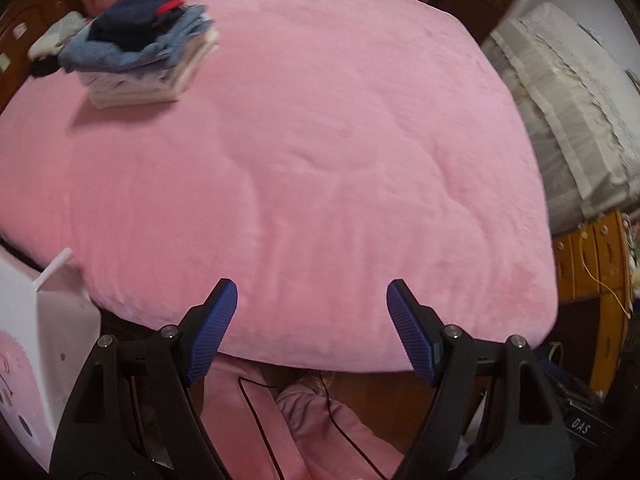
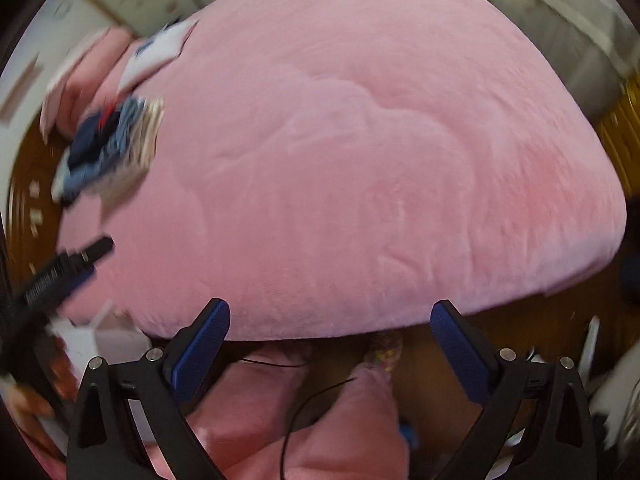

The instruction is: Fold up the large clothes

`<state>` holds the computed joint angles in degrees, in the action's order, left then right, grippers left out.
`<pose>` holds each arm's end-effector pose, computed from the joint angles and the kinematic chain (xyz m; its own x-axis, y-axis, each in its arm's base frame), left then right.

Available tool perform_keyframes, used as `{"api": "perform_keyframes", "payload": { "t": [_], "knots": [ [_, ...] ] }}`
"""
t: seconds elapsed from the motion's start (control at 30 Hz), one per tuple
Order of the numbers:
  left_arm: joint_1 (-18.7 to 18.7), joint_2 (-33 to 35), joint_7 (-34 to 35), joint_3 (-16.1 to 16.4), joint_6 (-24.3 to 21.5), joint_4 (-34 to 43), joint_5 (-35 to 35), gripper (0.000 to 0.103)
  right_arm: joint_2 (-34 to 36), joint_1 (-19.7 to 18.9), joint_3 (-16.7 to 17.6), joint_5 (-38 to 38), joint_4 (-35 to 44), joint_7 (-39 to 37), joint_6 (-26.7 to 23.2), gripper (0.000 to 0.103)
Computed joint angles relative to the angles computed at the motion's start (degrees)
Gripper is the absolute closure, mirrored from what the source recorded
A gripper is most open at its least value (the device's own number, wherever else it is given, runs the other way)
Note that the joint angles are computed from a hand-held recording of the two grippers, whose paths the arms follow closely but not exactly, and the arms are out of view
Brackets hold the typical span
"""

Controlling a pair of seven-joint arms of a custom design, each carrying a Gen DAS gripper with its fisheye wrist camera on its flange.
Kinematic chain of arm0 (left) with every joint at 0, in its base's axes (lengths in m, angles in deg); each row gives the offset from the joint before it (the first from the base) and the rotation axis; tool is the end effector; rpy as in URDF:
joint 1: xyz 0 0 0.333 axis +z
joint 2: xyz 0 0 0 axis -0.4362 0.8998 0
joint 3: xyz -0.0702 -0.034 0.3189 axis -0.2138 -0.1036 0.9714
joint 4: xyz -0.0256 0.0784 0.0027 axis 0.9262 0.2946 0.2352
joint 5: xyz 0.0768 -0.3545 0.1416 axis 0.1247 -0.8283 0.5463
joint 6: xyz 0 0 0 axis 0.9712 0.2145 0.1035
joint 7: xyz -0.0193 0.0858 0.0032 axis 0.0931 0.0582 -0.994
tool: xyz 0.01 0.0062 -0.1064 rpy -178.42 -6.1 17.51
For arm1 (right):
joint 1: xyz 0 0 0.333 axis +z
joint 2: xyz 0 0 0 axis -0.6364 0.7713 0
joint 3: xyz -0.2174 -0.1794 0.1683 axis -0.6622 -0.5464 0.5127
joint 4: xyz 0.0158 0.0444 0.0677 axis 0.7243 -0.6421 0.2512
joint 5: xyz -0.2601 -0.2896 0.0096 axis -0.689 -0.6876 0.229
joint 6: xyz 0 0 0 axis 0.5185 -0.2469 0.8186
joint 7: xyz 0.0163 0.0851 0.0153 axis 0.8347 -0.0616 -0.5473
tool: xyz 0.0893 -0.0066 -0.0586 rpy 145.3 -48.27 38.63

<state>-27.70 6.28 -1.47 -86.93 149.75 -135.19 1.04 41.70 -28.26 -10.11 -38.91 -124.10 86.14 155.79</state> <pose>0.4969 -0.0777 0.7869 -0.0491 -0.9850 0.1656 -0.9383 -0.0114 -0.3456 0.4482 0.1628 0.6897 -0.4546 -0.8554 -0.2481 -0.8405 0.5042 -0.1983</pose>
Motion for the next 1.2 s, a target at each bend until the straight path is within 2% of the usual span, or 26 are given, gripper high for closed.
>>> {"api": "perform_keyframes", "payload": {
  "t": [0.17, 0.4, 0.57, 0.8, 0.97, 1.2],
  "knots": [
    [-1.50, 2.41, -1.12, -1.91, -2.45, 7.47, 2.15, 0.028, -0.40, -0.58, -0.37, -2.28, 4.30, -3.47, -2.91, 0.001],
    [-1.84, 4.76, -1.49, -2.51, -6.55, 15.26, 5.01, 0.028, 6.74, 0.39, 0.18, -6.48, 16.72, -8.57, -6.16, 0.001],
    [-1.91, 3.06, -1.94, -2.59, -5.69, 14.65, 7.24, 0.028, 8.34, 1.61, 0.10, -8.68, 19.64, -8.89, -6.71, 0.000],
    [-1.57, 0.32, -1.82, -1.72, -4.89, 11.49, 7.44, 0.028, 13.36, 4.64, 0.89, -10.55, 27.86, -8.80, -10.40, 0.000],
    [-1.30, -1.16, -0.86, -1.16, -4.52, 9.51, 7.53, 0.027, 13.67, 5.94, 0.18, -11.03, 27.51, -10.04, -10.16, 0.000],
    [-1.12, -1.40, 0.17, -1.01, -3.06, 9.44, 8.46, 0.021, 14.04, 6.84, 0.23, -12.01, 27.75, -10.07, -8.96, 0.000]
  ]
}}
